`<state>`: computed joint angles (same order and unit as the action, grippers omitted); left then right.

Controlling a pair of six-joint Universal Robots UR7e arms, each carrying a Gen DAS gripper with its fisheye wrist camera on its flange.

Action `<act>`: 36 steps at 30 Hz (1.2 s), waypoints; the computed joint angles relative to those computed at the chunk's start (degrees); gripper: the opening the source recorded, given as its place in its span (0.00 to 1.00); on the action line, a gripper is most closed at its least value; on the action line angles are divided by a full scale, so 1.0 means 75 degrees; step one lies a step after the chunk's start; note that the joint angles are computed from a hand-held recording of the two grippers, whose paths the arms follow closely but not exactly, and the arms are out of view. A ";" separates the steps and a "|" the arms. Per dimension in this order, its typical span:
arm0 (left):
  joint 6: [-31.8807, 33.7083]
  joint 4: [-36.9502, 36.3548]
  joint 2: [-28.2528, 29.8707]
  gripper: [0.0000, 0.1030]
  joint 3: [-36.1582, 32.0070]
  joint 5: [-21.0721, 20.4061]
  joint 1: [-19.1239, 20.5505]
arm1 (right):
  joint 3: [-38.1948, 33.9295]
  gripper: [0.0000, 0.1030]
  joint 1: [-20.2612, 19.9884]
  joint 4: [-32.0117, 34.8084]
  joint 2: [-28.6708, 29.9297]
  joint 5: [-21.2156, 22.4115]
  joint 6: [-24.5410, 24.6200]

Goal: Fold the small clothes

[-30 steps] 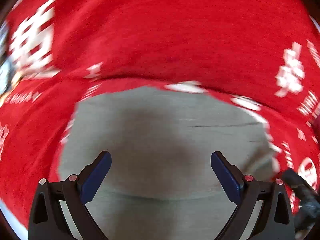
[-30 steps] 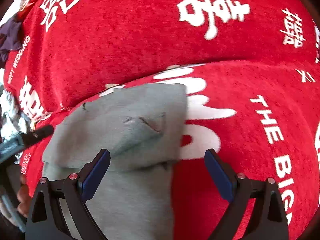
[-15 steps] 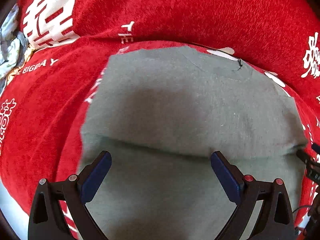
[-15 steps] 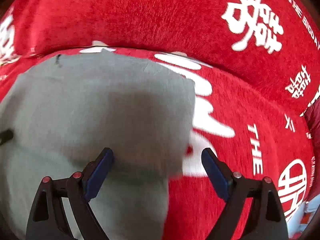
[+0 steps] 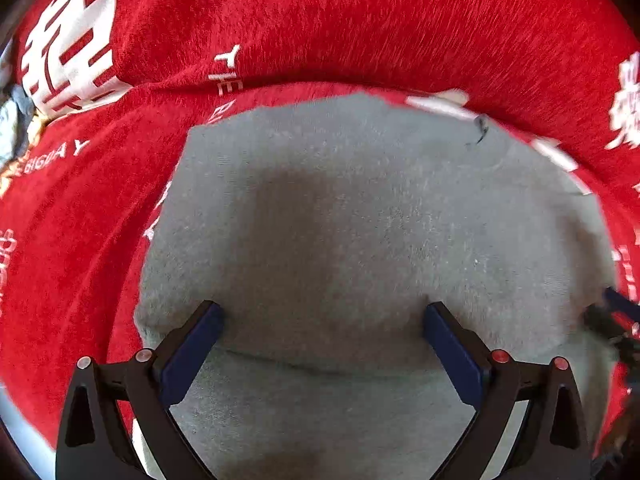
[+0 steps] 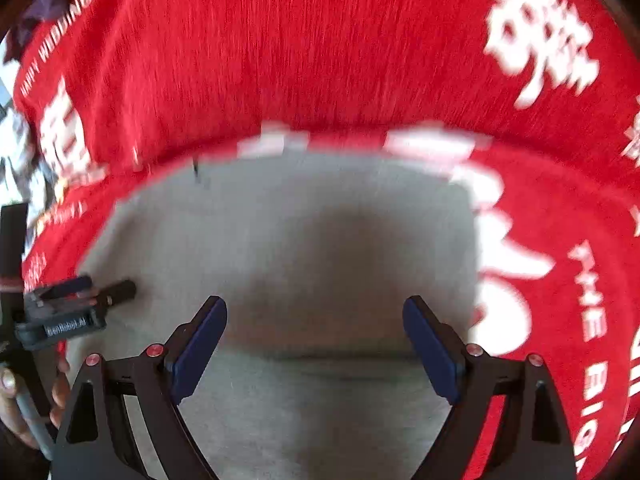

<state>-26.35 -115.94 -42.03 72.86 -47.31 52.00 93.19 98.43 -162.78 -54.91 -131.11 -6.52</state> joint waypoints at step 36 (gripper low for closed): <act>0.0326 0.0276 -0.2462 1.00 0.3342 -0.0476 -0.1049 | 0.3461 0.96 0.1412 -0.2443 -0.0521 -0.1724 -0.2897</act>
